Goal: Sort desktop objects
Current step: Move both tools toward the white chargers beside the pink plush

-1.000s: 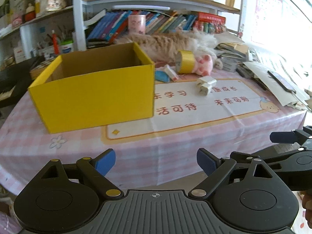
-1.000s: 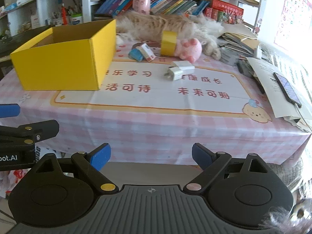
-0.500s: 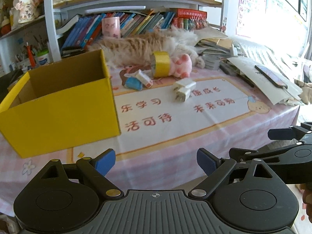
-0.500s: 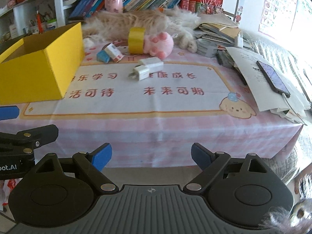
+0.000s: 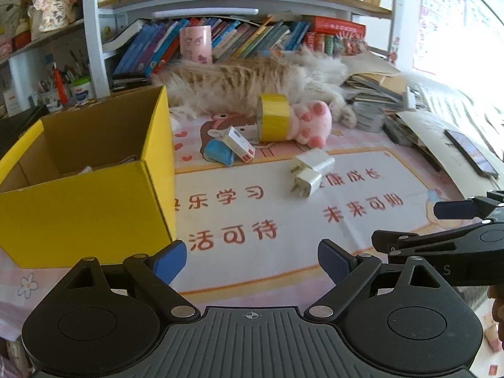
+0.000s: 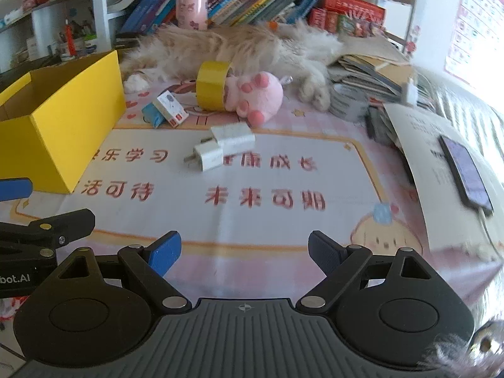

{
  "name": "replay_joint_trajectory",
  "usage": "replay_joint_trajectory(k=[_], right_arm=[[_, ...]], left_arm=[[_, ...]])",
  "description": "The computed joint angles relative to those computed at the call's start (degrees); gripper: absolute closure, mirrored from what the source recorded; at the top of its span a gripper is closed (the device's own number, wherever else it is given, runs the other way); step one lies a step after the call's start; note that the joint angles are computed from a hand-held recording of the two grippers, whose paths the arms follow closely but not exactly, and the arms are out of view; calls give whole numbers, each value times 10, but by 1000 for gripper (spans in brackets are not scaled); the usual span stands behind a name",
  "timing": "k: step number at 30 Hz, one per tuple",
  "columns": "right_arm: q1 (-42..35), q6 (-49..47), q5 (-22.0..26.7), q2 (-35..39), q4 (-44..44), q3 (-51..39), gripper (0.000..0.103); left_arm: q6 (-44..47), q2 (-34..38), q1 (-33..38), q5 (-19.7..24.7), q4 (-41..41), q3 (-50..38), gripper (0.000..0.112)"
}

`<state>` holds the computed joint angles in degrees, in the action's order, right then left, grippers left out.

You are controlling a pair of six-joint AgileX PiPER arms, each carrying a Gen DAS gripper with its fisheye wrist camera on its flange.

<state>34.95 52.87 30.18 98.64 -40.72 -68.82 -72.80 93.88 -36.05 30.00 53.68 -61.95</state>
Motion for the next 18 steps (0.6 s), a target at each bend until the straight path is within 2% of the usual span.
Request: replay_joint_trajectory(k=[5,10,18], right_arm=[[-54,-127,-40,26,83,-35,15],[-98,-288,-71,57,203,-77,15],[-147,-480,-82,112,381,-149,15]], left_arm=[[-20,42,-13,38,6,-53,19],[-27,87,-18,91,-10,-115,19],[-5,146,-18,151,-26,-202,19]])
